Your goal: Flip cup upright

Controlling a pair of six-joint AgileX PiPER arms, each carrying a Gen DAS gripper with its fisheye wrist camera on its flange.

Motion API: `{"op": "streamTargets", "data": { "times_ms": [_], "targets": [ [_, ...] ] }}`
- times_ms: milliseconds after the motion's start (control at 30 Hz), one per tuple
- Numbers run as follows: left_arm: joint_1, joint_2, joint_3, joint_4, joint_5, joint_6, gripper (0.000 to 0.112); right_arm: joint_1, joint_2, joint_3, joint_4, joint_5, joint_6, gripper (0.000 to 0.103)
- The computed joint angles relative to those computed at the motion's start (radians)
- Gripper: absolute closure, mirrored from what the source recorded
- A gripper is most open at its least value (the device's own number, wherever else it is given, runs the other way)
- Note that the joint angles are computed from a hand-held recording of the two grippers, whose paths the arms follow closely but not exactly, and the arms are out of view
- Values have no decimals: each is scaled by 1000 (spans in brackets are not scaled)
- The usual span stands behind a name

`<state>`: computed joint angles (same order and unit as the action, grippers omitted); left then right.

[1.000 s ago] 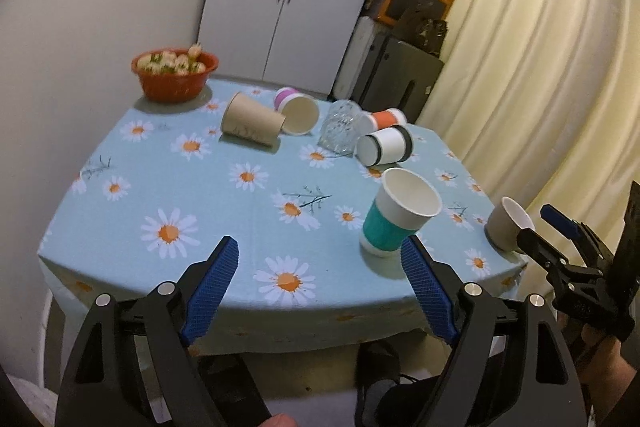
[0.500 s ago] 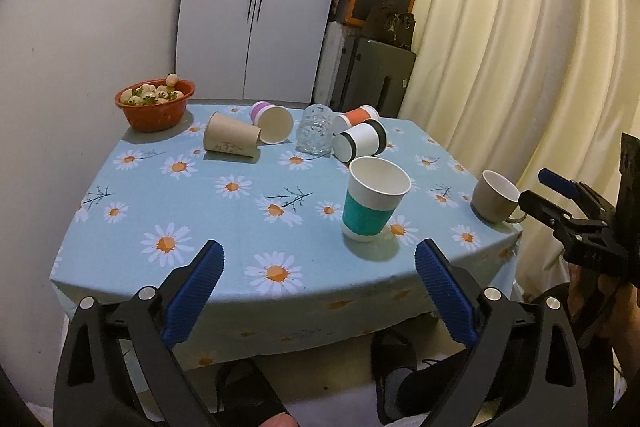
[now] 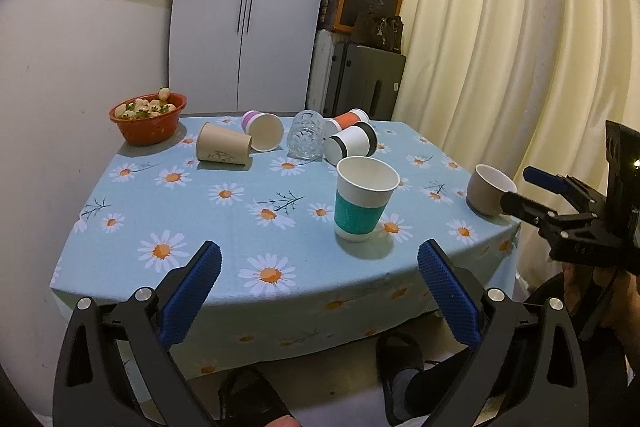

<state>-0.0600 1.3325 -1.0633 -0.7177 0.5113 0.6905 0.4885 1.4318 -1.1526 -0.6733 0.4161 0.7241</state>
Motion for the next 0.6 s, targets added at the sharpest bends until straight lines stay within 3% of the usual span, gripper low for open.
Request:
{"op": "streamTargets", "data": {
  "times_ms": [167,600],
  "targets": [
    [-1,-3,3,10,-6,-11,16,1,18,-14,45,7,-42,6],
    [-5,-8,7,17,-10,-17,16,27,26,-20,-15,27,0,6]
  ]
}}
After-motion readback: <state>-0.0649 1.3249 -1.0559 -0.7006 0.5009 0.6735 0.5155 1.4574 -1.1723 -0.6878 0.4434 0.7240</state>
